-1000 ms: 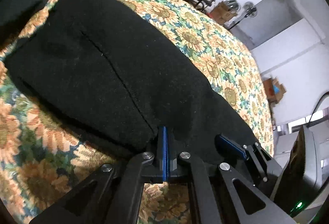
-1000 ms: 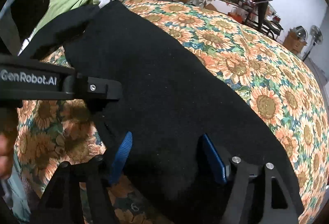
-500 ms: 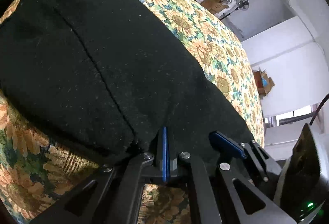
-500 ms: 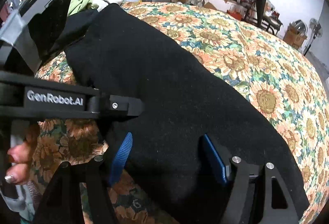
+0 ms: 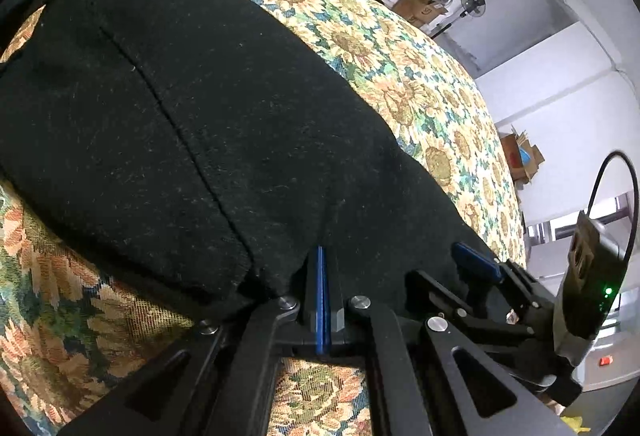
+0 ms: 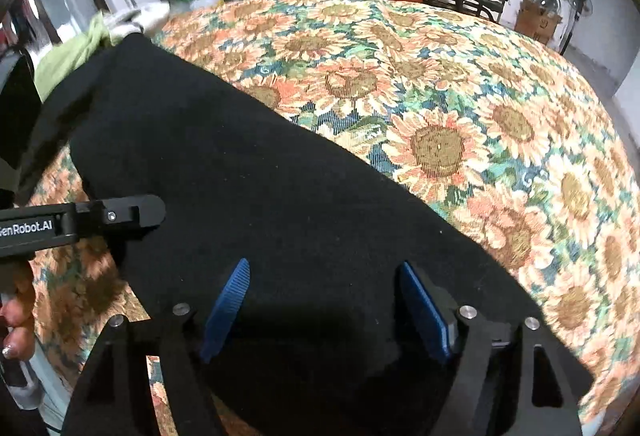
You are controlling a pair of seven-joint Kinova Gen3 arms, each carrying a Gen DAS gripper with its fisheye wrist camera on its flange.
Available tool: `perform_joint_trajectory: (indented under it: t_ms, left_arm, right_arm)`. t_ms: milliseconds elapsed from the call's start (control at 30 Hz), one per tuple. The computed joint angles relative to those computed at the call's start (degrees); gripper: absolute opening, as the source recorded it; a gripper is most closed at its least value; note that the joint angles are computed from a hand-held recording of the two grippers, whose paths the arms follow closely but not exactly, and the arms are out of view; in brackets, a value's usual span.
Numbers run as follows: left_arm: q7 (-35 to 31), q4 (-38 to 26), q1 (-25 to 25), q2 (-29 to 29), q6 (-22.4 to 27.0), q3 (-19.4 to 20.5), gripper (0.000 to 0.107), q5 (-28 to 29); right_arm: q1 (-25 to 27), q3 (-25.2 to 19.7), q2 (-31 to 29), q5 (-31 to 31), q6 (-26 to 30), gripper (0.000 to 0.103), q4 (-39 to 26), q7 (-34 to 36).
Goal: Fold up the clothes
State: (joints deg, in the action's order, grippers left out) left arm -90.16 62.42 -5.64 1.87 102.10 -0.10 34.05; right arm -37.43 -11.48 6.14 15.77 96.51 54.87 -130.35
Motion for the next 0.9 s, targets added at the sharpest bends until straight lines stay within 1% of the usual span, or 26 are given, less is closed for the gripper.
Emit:
perform_joint_trajectory:
  t_ms: [33, 100, 200, 233, 300, 333, 367, 467, 567, 700, 767, 833, 900]
  left_arm:
    - [1.17, -1.47, -0.32, 0.43, 0.44, 1.22, 0.002, -0.94]
    - [3.85, -6.10, 1.87, 1.86, 2.25, 1.66, 0.002, -3.57]
    - [5.03, -8.90, 4.29, 2.02, 2.23, 3.33, 0.003, -6.20]
    - [5.24, -9.51, 5.08, 2.06, 2.05, 3.77, 0.006, -6.85]
    - [6.04, -10.21, 7.05, 2.60, 1.68, 4.78, 0.018, -8.82]
    - [6.49, -10.54, 8.10, 2.96, 1.53, 5.27, 0.028, -9.87]
    - [6.60, -10.25, 9.01, 2.91, 0.94, 5.59, 0.034, -10.97]
    - [6.45, -8.29, 11.50, 2.07, -1.68, 6.31, 0.035, -14.34]
    - [6.78, -8.64, 12.92, 2.26, -1.79, 6.54, 0.034, -16.35]
    - [6.65, -8.55, 13.21, 2.30, -1.91, 6.26, 0.032, -16.48]
    - [5.29, -7.52, 13.10, 1.71, -2.83, 6.10, 0.032, -16.22]
    - [3.70, -5.93, 12.57, 0.83, -4.07, 5.66, 0.032, -15.14]
    - [3.14, -4.59, 11.58, 0.28, -4.85, 4.90, 0.031, -13.10]
  right_arm:
    - [0.34, 0.12, -0.74, -0.51, -1.16, 0.081, 1.11, -0.32]
    - [1.14, 0.09, -1.74, -1.15, -3.06, 0.081, 2.94, -0.63]
    - [1.56, -0.48, -2.16, -0.73, -3.87, 0.081, 3.73, -0.71]
    - [1.61, -0.64, -2.24, -0.56, -4.05, 0.081, 3.93, -0.72]
    - [1.49, -1.04, -2.53, -0.34, -4.33, 0.081, 4.39, -1.28]
    - [1.60, -1.11, -2.71, -0.31, -4.64, 0.081, 4.72, -1.31]
    - [1.32, -1.45, -2.96, 0.06, -4.62, 0.081, 5.01, -1.82]
    - [0.78, -2.10, -3.06, 1.48, -4.53, 0.081, 5.36, -2.55]
    - [0.35, -2.27, -2.74, 2.38, -4.74, 0.081, 5.32, -2.88]
    - [0.70, -2.03, -2.83, 1.19, -4.38, 0.081, 4.91, -2.21]
    - [1.28, -1.64, -2.47, -0.46, -2.91, 0.081, 3.39, -1.11]
    - [1.76, -1.26, -2.31, -1.47, -1.34, 0.081, 1.85, -0.31]
    - [1.45, -1.17, -1.97, -0.11, 0.35, 0.081, 0.47, -0.36]
